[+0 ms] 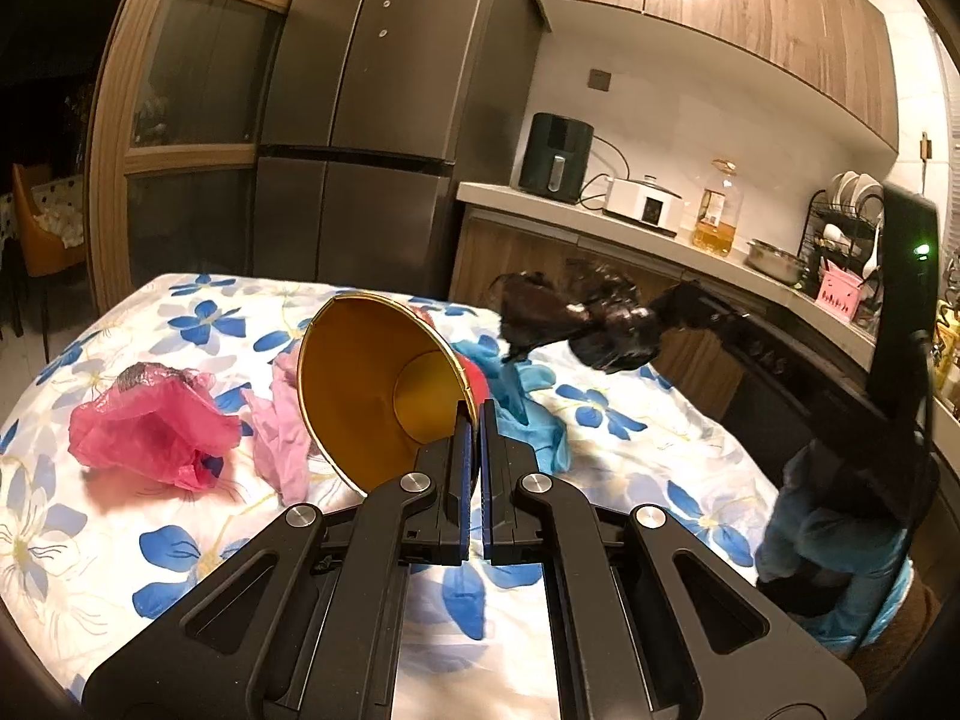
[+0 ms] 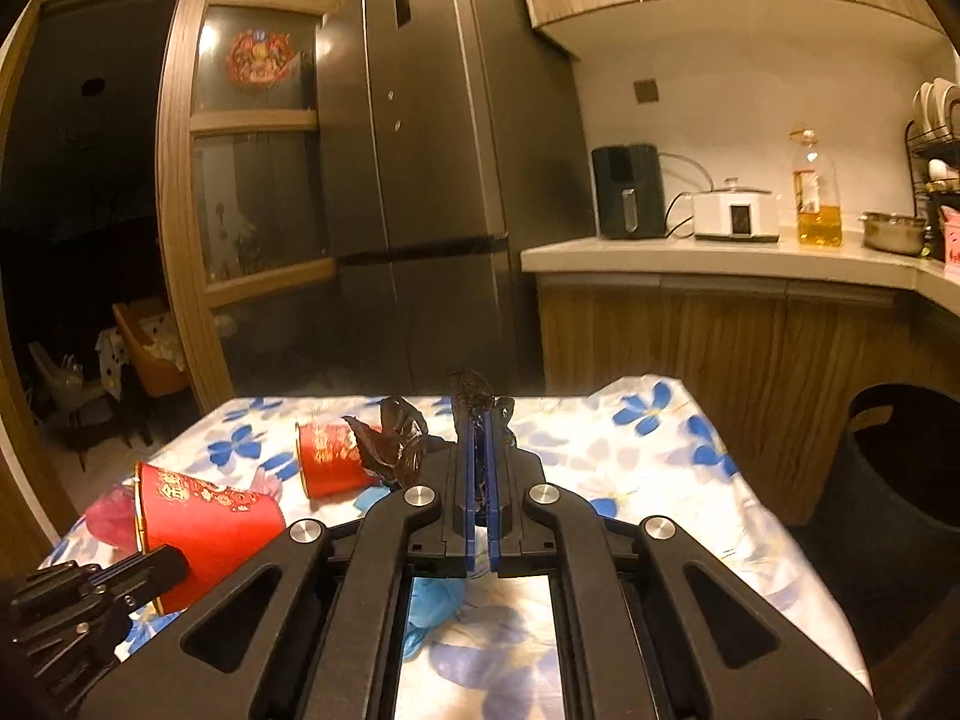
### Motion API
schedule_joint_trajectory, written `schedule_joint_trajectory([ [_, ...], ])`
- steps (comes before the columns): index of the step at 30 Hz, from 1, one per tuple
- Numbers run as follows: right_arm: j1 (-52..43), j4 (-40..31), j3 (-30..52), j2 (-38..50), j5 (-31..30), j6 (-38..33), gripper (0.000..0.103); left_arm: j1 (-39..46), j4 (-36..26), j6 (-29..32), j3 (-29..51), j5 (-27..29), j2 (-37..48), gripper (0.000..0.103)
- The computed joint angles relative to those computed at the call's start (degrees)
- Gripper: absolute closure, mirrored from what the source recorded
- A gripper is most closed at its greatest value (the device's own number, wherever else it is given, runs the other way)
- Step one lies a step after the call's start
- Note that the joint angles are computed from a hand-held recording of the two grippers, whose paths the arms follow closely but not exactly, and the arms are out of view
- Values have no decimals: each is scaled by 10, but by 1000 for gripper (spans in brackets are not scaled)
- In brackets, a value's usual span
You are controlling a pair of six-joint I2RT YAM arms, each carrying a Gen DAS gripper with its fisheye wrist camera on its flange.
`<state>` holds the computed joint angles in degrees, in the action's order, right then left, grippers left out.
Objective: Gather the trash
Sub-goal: 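Carry the red cup and black bag over the black bin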
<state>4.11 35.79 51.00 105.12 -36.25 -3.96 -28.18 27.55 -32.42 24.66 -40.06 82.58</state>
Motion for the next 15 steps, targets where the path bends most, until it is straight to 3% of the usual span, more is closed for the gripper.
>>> schedule_joint_trajectory([
  [15, -116, 29, -31, -64, -71, 22, 99, -88, -47, -2, 78, -60, 38, 102],
])
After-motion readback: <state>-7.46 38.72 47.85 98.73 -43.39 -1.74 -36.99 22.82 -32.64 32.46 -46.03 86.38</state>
